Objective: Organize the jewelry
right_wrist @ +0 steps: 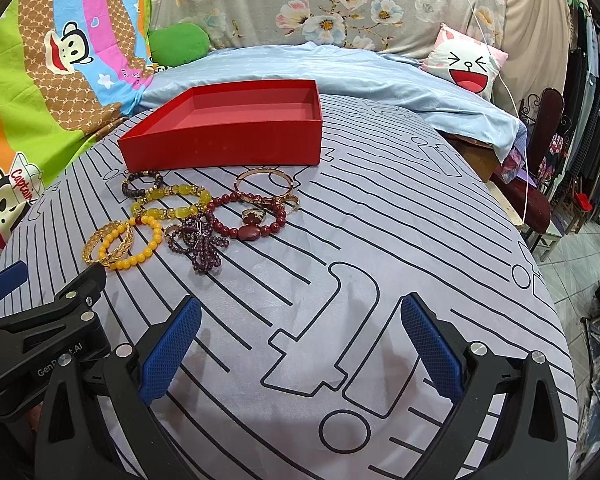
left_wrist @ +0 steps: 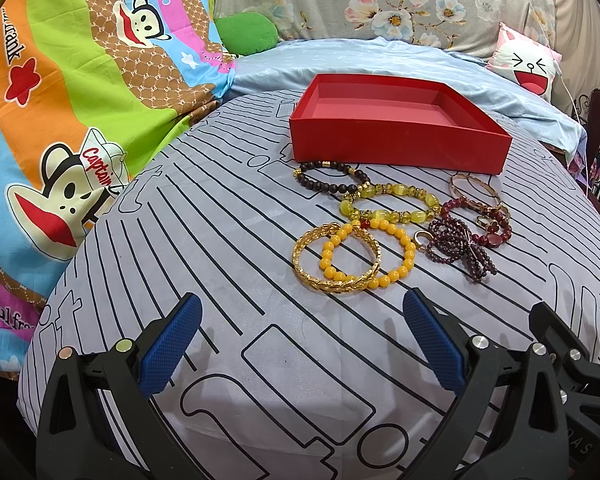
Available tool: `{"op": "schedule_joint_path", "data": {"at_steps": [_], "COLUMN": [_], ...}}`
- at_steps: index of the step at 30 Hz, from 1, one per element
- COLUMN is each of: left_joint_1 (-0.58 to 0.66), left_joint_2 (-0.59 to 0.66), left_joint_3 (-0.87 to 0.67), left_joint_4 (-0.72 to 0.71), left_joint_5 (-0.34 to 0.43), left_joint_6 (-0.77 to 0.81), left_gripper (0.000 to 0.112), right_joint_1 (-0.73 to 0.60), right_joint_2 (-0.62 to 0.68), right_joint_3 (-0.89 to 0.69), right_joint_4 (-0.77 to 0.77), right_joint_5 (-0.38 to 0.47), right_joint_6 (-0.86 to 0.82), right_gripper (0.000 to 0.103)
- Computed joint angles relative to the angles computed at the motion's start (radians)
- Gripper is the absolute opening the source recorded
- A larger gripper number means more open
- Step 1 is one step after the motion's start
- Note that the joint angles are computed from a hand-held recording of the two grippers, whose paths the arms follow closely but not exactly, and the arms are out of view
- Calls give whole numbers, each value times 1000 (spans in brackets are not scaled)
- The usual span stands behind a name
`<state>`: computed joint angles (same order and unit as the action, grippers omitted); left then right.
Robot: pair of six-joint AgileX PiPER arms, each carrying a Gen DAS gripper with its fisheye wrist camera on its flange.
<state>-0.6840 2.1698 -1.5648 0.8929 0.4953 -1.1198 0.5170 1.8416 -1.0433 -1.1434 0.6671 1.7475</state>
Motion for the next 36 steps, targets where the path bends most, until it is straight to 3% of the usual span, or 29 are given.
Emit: {"op": "schedule_joint_path", "data": {"at_steps": [17, 25, 30, 36], "left_joint_1": [52, 68, 75, 78], "left_joint_2": [-39, 43, 124, 147], "left_joint_3": [57, -103, -244, -283], "left_joint_4": [-87, -306, -419, -420], "left_joint_5": [-41, 4, 79, 86], "left_joint_6": [68, 304, 418, 414], "left_gripper": [96, 96, 96, 95], "right_joint_1": [-21, -41, -46, -50], "right_joint_2": [-11, -15, -13, -4], "right_joint_3": [14, 20, 16, 0], "right_joint_4": [26, 33, 56, 106], "right_joint_5": [-35, -80, -88, -81], "right_joint_6": [-13, -10, -33, -94], "right_gripper": [97, 97, 97, 97]}}
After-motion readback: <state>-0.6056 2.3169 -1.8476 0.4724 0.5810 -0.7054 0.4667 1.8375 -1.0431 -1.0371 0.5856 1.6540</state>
